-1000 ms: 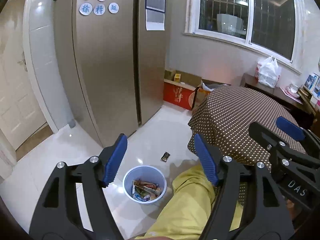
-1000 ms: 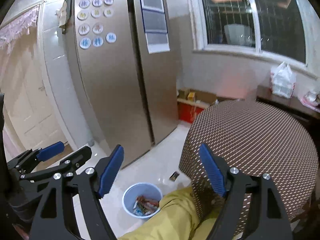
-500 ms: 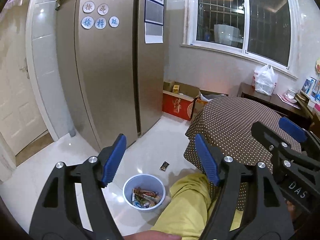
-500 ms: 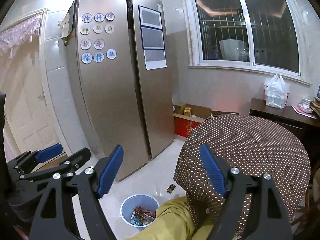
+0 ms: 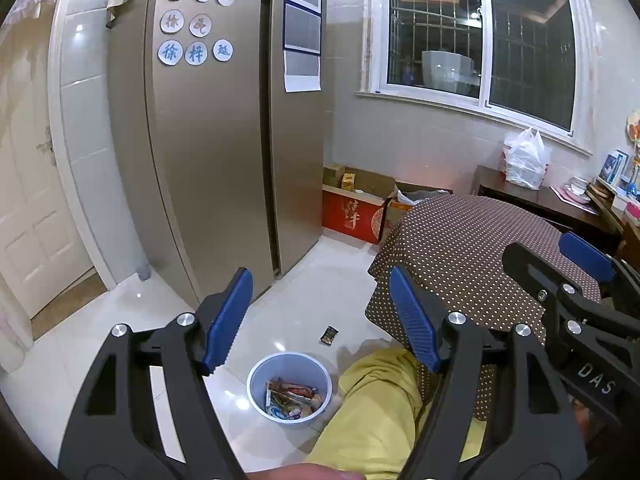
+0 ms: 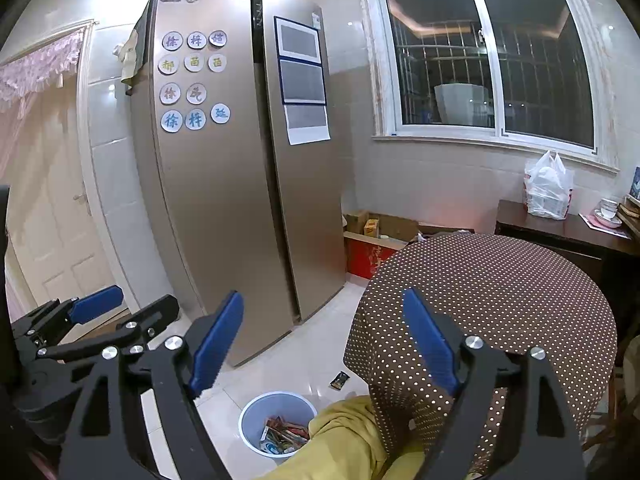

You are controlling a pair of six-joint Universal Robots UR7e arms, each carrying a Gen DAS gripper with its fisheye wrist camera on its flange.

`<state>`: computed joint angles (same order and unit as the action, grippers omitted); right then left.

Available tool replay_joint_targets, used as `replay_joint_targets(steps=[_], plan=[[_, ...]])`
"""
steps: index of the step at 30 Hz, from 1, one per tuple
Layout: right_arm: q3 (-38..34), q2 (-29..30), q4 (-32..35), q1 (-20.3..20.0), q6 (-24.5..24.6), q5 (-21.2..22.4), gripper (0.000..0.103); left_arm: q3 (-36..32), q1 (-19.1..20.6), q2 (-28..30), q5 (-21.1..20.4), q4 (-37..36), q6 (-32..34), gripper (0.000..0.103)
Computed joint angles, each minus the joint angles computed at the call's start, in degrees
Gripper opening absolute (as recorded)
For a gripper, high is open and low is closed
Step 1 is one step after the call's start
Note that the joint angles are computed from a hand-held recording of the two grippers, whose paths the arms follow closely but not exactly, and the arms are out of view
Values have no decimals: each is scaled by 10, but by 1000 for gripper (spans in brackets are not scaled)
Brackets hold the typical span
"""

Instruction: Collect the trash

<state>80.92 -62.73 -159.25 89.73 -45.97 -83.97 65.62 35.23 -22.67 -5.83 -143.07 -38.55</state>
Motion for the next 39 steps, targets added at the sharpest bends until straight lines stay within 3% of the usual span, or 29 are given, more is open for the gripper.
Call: replay_joint_targets(steps=[5, 11, 19, 33, 36, 39], plan=[[-4, 1, 10, -1, 5, -2, 82, 1, 0, -10, 5, 89, -73, 71], [-9, 5, 17, 2, 13, -4, 82, -4, 0, -10, 8, 119, -96, 71], [-11, 5, 19, 0, 13, -2, 82, -11, 0, 4, 9, 56, -39, 71], [-10, 5, 19, 2, 20, -7, 82, -4, 1, 0, 6, 50, -36, 71], [-11, 6, 23, 3, 23, -7, 82, -3, 2, 4, -5, -6, 11, 71], [-10, 7, 19, 4, 24, -11, 82, -2, 2, 1, 3, 17, -7, 71]])
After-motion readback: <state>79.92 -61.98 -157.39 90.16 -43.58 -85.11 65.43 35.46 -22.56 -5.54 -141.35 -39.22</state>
